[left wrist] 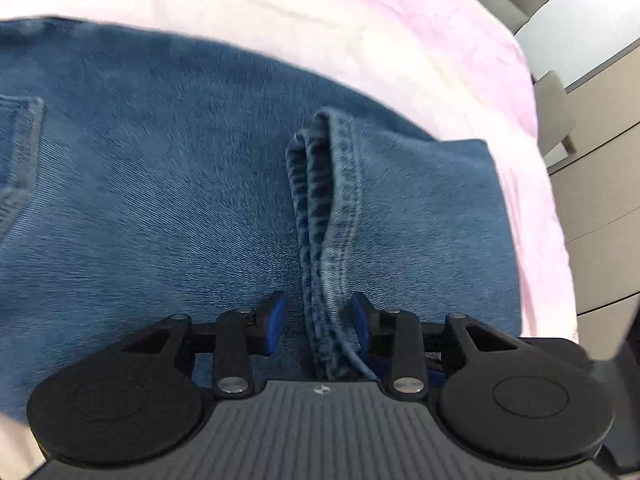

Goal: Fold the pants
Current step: 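Open and withdraw the right tool while the left tool holds the folded hem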

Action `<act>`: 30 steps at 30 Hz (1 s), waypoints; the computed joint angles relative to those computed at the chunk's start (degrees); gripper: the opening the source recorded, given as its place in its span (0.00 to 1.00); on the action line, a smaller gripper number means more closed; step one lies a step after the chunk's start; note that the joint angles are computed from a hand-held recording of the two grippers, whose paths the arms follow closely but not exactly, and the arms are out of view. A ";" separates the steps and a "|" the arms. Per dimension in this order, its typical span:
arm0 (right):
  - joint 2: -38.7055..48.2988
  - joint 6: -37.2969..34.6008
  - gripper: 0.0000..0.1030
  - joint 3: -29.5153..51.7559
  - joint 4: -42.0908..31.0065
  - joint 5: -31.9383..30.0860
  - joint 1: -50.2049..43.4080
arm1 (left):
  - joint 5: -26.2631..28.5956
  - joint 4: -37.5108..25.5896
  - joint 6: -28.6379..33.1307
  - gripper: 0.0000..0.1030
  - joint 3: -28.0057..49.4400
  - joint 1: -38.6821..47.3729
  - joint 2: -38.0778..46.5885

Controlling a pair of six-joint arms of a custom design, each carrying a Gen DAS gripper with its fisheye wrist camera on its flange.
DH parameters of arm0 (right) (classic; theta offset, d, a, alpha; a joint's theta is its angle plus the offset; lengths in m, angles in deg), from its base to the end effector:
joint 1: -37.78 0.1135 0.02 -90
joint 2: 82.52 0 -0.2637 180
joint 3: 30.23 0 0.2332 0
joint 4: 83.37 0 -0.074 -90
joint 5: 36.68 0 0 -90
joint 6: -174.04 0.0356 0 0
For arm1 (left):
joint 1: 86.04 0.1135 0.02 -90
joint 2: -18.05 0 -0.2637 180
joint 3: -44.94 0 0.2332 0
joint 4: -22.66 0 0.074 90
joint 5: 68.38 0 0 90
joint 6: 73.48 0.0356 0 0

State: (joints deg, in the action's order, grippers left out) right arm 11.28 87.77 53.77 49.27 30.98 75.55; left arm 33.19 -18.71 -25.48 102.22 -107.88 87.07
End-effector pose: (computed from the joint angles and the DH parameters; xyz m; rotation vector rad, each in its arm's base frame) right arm 0.2488 0.2099 0.2471 -0.9196 2.4792 0.7631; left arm 0.2009 -0.0882 0.2252 -0.3707 2.5900 -0.6860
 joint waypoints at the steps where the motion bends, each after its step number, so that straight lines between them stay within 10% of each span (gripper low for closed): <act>1: -0.14 -0.38 0.14 -0.31 0.20 0.26 -0.04 | -0.73 1.75 -0.77 0.43 -0.53 -0.67 0.42; 16: -13.30 -6.60 0.39 -6.19 -3.23 -0.83 -11.38 | -19.05 -7.72 1.31 0.17 14.58 -11.48 1.57; 22: -15.50 -11.95 0.39 -3.17 -7.66 0.14 -21.58 | -17.60 -16.14 7.42 0.16 23.16 -6.50 6.10; 30: -5.70 -20.31 0.16 1.51 -0.60 8.05 -24.19 | -12.85 -5.31 4.32 0.20 10.64 -3.11 9.30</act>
State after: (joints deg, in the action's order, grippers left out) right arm 5.58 67.46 55.28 48.67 39.03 51.36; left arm 20.34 -24.02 -21.16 112.86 -110.99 96.37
